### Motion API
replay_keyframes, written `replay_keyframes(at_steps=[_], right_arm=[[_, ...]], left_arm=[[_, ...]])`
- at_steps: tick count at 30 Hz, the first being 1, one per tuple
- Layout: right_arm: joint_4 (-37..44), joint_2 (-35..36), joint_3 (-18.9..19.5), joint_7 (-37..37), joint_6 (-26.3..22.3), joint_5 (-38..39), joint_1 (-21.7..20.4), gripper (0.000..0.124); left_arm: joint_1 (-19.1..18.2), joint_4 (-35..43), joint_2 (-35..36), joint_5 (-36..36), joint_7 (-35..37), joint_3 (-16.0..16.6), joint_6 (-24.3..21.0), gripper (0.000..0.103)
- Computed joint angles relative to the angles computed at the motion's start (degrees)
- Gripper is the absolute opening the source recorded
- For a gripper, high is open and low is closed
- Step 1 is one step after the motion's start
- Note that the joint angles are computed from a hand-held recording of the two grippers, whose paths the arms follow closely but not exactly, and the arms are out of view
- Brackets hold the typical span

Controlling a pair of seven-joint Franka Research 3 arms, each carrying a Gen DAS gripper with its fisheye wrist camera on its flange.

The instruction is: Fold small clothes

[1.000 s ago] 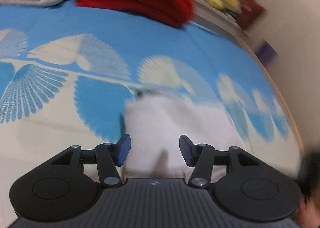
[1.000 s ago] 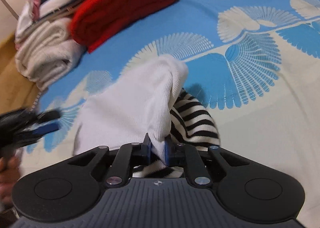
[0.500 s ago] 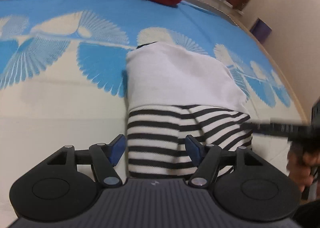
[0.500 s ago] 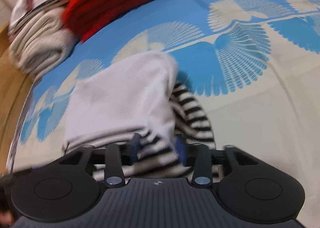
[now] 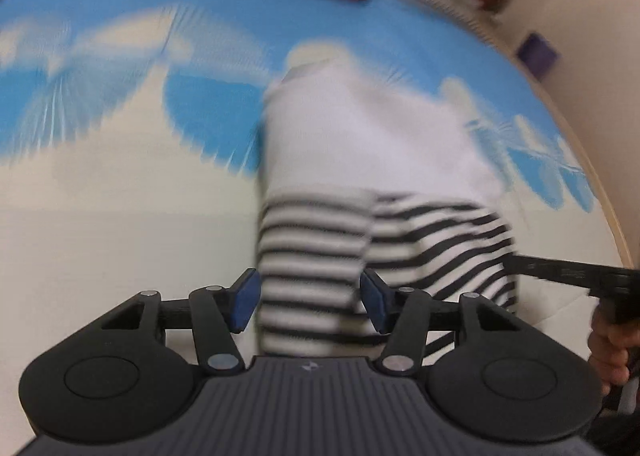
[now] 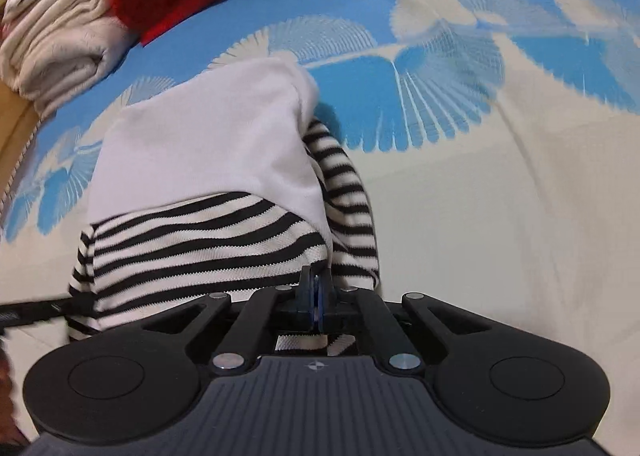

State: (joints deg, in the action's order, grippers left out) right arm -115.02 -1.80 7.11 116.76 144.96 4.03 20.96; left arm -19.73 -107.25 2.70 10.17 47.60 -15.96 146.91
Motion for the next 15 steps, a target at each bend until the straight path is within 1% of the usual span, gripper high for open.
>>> replay_keyframes(at_steps=[2, 3, 4, 5, 6, 8, 9, 10, 11, 14, 15], right_arm=[[0.9, 0.1, 0.4, 0.4, -1.1, -3.9, 0.3, 0.003], [1.4, 0.5, 0.6, 0.4, -1.8, -5.7, 0.4, 0.003], [2.0, 1.0, 0.5, -0.1, -2.6, -6.3, 0.5, 0.003], [2.4, 1.3, 0.5, -1.2, -4.0, -6.3, 0.6, 0.009], [3.3, 2.0, 0.4, -1.8, -6.3, -6.4, 0.8, 0.015], [4.0, 2.5, 0.3, -1.3, -9.2, -8.1, 1.0, 0.024], [3.7, 2.2, 0.2, -0.2, -9.7, -9.5, 1.2, 0.025], [3.5, 1.7, 0.3, 2.0, -10.3, -12.3, 1.4, 0.025], [2.9, 0.9, 0.4, 4.2, -10.2, -15.1, 1.6, 0.025], [0.7, -3.0, 1.4, 12.0, -8.3, -24.0, 1.3, 0.026], [-0.1, -4.6, 2.0, 14.7, -7.4, -26.5, 1.0, 0.03]], left_arm=[[-0.1, -0.9, 0.1, -0.9, 2.6, -0.3, 4.2, 0.06], [-0.3, -0.1, 1.0, -0.8, 3.8, -0.5, 3.0, 0.06], [-0.4, 1.7, 2.5, 1.5, 3.7, -1.2, -0.8, 0.06], [-2.4, 4.6, 4.4, 7.8, 1.7, -0.5, -7.8, 0.066], [-3.3, 6.5, 5.5, 10.8, 0.9, -0.4, -12.4, 0.07], [-4.3, 9.2, 5.5, 12.3, -2.8, -0.2, -16.5, 0.071], [-5.0, 10.0, 4.7, 14.1, -5.9, 0.0, -17.8, 0.071], [-5.8, 10.5, 3.7, 17.0, -9.4, 0.0, -18.8, 0.076], [-6.7, 11.2, 2.6, 21.0, -12.7, -0.3, -20.7, 0.086], [-9.4, 12.8, -0.4, 31.5, -21.0, -2.2, -28.0, 0.099], [-9.8, 12.1, -1.8, 33.3, -22.9, -2.8, -28.7, 0.102]])
